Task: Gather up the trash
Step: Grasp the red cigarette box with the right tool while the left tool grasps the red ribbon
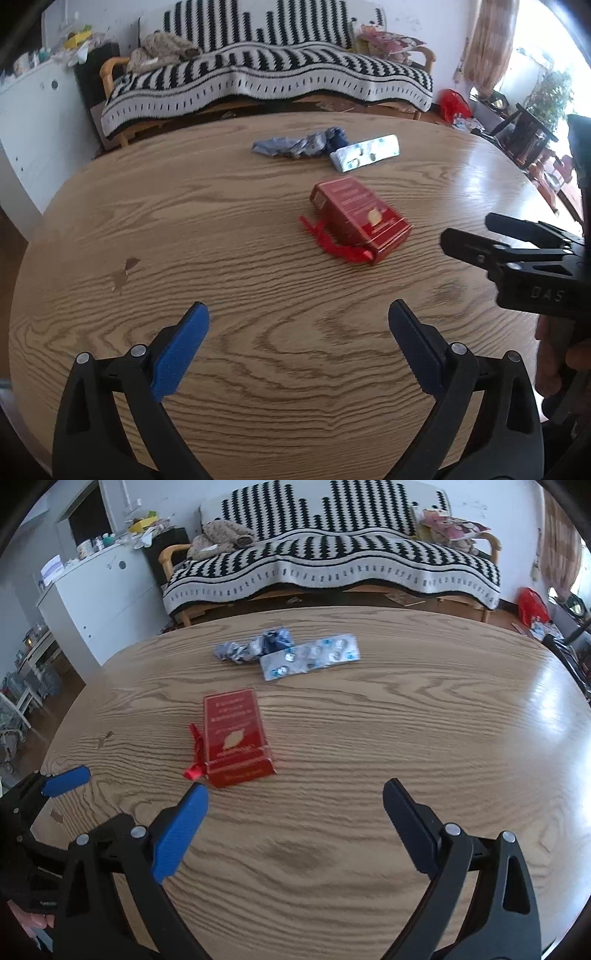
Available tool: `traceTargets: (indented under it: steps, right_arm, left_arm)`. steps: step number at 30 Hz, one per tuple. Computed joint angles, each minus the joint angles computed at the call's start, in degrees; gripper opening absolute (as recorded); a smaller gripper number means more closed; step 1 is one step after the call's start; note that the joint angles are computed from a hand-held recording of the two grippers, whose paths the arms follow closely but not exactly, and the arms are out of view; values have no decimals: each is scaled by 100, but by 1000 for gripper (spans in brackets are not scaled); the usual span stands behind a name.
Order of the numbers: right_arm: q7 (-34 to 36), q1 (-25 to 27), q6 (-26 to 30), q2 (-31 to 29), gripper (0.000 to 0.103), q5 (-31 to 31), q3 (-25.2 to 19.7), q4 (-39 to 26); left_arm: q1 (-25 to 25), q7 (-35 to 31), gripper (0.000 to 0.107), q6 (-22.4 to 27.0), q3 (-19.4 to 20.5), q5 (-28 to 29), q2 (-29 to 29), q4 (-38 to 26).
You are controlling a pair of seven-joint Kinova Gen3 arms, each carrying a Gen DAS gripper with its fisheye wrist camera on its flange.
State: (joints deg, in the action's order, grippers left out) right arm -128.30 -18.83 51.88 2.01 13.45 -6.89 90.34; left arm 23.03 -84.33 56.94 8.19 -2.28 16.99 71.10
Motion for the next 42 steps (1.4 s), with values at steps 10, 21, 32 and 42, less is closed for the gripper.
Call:
traceTargets:
  steps: [10, 21, 32, 42]
  right_arm:
    - [661, -32, -367, 842, 86, -436, 134, -485]
    - [739, -63, -758, 841, 55, -589, 303, -399]
    - [721, 530, -758, 62, 55, -815, 352, 168]
    - [709, 654, -557, -292, 55, -738, 227, 366]
  left_arm:
    - [-199, 175, 95, 143, -74, 138, 128, -11]
    - [-56, 232, 95, 254, -55, 145, 623, -585]
    - [551, 1055, 95, 548, -272, -20, 1411, -1629]
    - [1181, 1483, 17, 395, -555, -1215, 1270, -1307]
